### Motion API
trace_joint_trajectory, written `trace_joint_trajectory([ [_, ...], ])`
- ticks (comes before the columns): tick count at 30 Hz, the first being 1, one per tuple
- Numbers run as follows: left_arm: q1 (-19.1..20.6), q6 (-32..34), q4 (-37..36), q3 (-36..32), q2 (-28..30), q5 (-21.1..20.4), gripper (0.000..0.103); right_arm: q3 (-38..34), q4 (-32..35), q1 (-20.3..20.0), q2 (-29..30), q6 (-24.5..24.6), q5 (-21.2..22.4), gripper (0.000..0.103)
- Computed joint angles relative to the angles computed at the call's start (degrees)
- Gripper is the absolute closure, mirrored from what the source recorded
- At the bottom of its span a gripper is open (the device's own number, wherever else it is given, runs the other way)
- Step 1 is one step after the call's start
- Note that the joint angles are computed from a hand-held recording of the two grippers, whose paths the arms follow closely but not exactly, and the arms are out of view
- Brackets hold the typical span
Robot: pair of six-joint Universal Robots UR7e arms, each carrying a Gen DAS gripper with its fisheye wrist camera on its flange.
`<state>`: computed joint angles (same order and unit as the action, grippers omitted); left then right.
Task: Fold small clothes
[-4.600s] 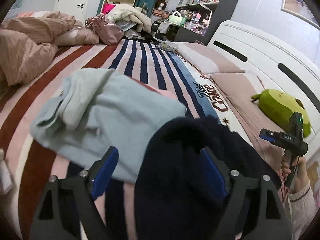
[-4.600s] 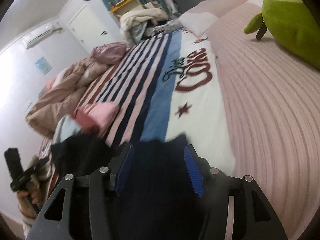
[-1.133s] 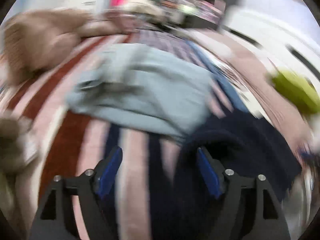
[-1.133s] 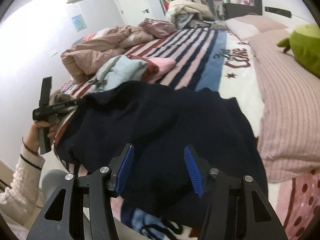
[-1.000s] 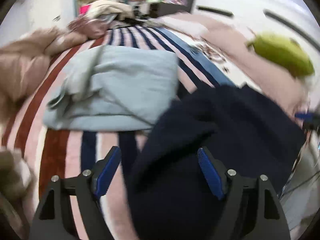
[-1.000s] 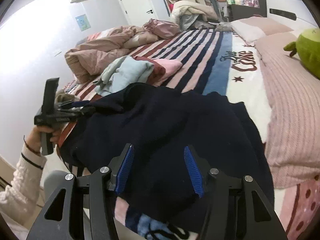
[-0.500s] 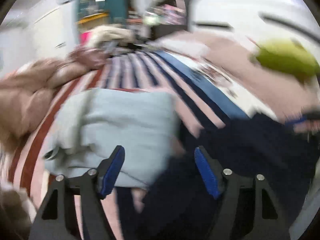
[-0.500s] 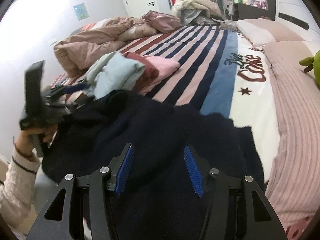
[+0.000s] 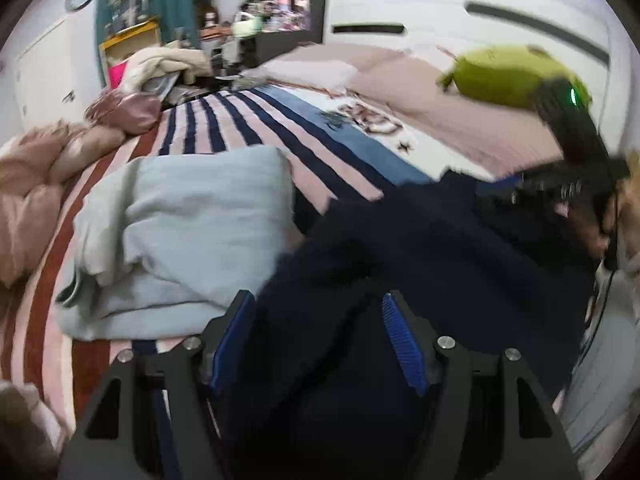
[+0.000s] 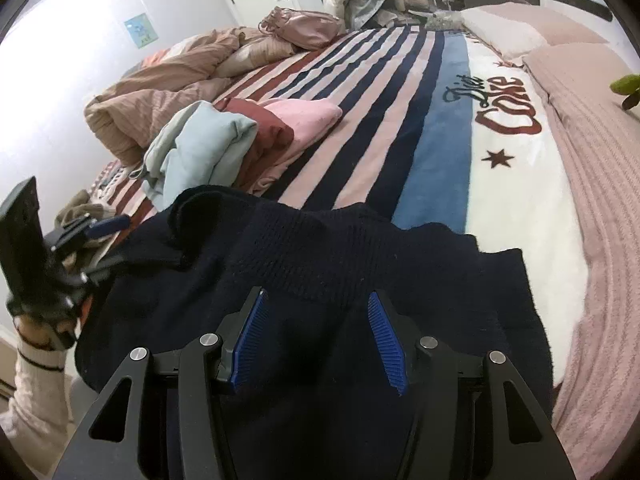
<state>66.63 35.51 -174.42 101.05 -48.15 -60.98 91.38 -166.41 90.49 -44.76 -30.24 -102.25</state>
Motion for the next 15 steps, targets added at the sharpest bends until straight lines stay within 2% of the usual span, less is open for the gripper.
trace_joint_trajectory([
  [2, -0.5, 1.2, 1.0, -1.9, 2.7, 4.5, 0.040, 0.0, 0.2, 0.1, 0.1, 0.0, -0.1, 0.054],
  [4, -0.3, 1.8, 2.8, -3.3, 4.2, 5.3, 0.040, -0.1, 0.2, 0.2, 0.1, -0.1, -0.3, 0.054],
  [6, -0.7, 3.5, 0.1, -3.6, 5.8, 8.1, 0.045, 0.0, 0.3, 0.1, 0.0, 0.0, -0.6, 0.054],
  [7, -1.1, 4.0, -1.5, -3.7, 6.4, 9.6, 0.059, -0.1, 0.4, 0.0, 0.0, 0.1, -0.6, 0.054],
  [8, -1.5, 4.5, -3.5, -3.4, 6.7, 11.0, 0.079, -0.1, 0.4, 0.0, -0.1, 0.2, -0.6, 0.054],
  [9, -1.7, 4.5, -4.6, -3.6, 6.9, 11.6, 0.087, -0.1, 0.4, -0.1, -0.1, 0.3, -0.6, 0.054],
  [10, -1.3, 3.4, -3.9, -4.1, 6.4, 10.5, 0.090, -0.1, 0.3, -0.2, -0.2, 0.4, -0.6, 0.054],
  [11, -0.6, 1.4, -3.2, -4.4, 5.3, 7.7, 0.091, -0.1, 0.2, -0.3, -0.2, 0.5, -0.6, 0.054],
  [13, 1.5, -6.0, -1.7, -5.2, 2.5, -0.4, 0.091, 0.0, -0.2, -0.4, -0.5, 0.6, -0.5, 0.054],
  [15, 3.8, -13.5, 0.2, -7.5, 1.3, -5.5, 0.092, 0.2, -0.5, -0.5, -0.7, 0.6, -0.3, 0.054],
])
